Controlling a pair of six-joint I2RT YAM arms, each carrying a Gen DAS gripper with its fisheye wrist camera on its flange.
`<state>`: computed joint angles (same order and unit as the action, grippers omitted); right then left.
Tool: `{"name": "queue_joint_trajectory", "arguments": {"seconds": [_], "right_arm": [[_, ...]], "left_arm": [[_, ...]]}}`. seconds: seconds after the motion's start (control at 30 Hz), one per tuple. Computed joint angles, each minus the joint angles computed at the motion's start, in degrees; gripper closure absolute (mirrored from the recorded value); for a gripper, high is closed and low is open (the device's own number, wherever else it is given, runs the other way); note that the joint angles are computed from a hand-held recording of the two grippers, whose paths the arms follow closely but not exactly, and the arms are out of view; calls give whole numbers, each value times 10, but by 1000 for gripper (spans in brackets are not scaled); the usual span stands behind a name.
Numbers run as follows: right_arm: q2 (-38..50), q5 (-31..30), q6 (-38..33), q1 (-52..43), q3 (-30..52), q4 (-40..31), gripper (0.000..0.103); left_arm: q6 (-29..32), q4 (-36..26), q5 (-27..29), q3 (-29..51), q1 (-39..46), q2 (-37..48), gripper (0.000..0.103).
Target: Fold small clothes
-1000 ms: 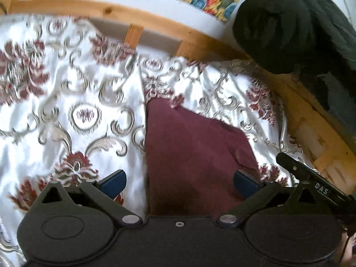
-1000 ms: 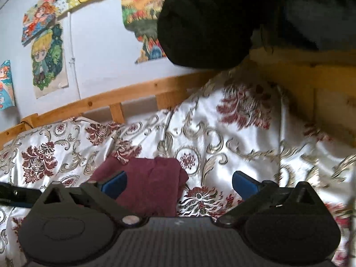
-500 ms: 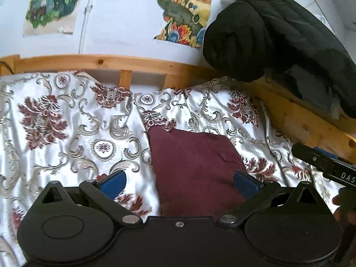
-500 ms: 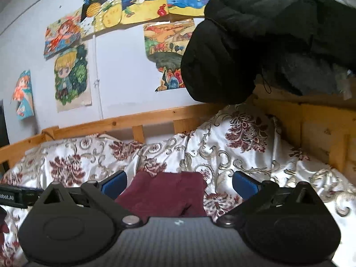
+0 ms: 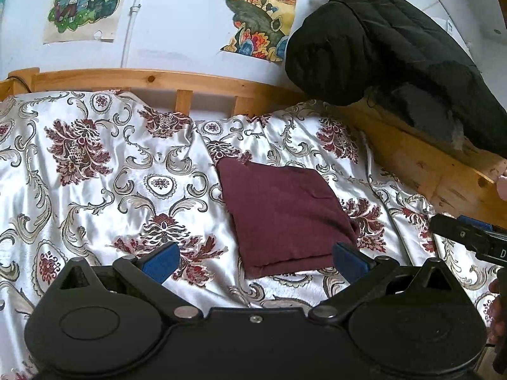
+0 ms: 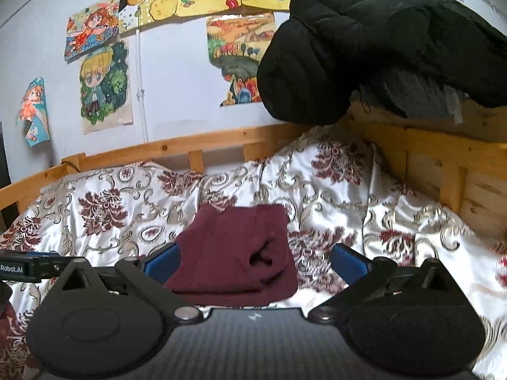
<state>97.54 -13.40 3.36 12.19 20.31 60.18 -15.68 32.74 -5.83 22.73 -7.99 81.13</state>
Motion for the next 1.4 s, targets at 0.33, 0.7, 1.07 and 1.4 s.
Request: {"name": "queue_joint_trajectory", "arguments": {"seconds": [0.33,0.7,1.07,1.4], "right_arm": [[-1,22,-13,16,7,-35,0],[9,22,-10,14,18,-45,0],[10,22,-10,14,18,-45,0],[11,20,-11,12,19,-45,0]], "left_arm": [[-4,0,15,-15,16,4,1],[-6,-1,21,-8,19,22,1],[-7,-4,23,-9,21,18,1],[-8,-7,22,-8,19,17,1]]}}
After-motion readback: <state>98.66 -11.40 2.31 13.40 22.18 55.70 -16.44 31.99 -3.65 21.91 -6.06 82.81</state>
